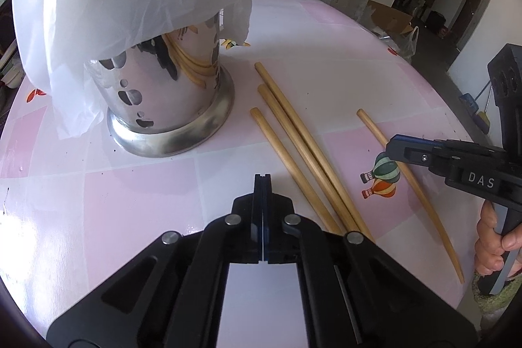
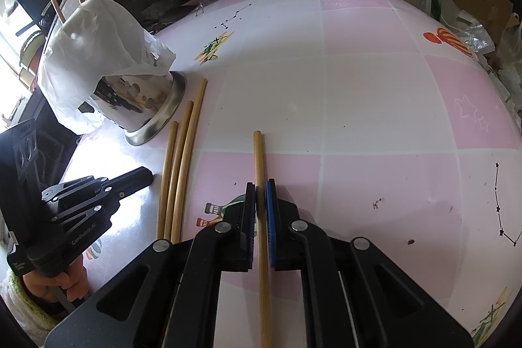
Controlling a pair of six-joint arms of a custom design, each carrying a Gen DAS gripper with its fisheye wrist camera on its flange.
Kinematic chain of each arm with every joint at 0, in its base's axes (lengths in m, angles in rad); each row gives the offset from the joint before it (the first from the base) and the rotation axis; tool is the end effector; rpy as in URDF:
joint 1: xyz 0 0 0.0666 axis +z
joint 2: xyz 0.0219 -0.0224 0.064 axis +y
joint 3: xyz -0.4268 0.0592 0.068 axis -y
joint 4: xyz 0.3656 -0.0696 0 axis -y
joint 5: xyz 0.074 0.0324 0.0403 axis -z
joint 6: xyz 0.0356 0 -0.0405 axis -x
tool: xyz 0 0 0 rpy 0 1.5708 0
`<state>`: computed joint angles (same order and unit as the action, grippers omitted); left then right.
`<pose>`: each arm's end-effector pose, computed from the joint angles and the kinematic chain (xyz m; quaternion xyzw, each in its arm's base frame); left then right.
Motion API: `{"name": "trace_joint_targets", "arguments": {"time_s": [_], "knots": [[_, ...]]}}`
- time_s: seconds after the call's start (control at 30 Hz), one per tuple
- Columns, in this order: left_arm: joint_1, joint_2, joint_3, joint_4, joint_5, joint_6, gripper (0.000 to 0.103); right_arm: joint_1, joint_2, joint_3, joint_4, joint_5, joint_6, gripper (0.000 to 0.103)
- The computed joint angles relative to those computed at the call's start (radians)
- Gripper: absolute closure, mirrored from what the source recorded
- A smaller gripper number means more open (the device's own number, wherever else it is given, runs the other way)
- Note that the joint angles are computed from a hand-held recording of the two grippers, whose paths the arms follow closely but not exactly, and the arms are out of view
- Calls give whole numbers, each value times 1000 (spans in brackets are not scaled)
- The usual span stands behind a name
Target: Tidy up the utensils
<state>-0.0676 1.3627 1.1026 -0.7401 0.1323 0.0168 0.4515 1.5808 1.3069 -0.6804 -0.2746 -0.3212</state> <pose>0.4111 -0.0329 0.3761 0.0429 0.9567 -0.0752 0.2779 0.4536 0.2302 0.3694 -0.1029 0.9392 0.2340 0.2292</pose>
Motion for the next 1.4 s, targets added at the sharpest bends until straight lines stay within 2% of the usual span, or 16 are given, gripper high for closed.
{"name": "trace_joint_targets", "arguments": {"time_s": [0.17,0.23,0.3,0.5,0.9,1.17,1.3,1.4], "knots": [[25,-4,2,-8,60,22,102,0,0,1,-1,1,-1,96],[25,-4,10,-6,77,21,97,0,0,0,-1,1,-1,96],[12,0,19,1,61,11,90,0,-1,-1,0,1,-1,96],[-29,31,34,3,-1,7,89,0,-1,-1,0,-1,-1,96],[-75,30,18,43,-118,-22,90,-1,-3,-4,2,-4,-1,96],[-43,-26,-31,38,-133,-59,93,6,-17,-15,-6,1,4,96],[-19,-75,-64,12,-137,-84,94,10,-35,-37,-10,-10,8,96],[1,-112,-81,-36,-114,-88,94,15,-51,-53,-18,-19,10,96]]}}
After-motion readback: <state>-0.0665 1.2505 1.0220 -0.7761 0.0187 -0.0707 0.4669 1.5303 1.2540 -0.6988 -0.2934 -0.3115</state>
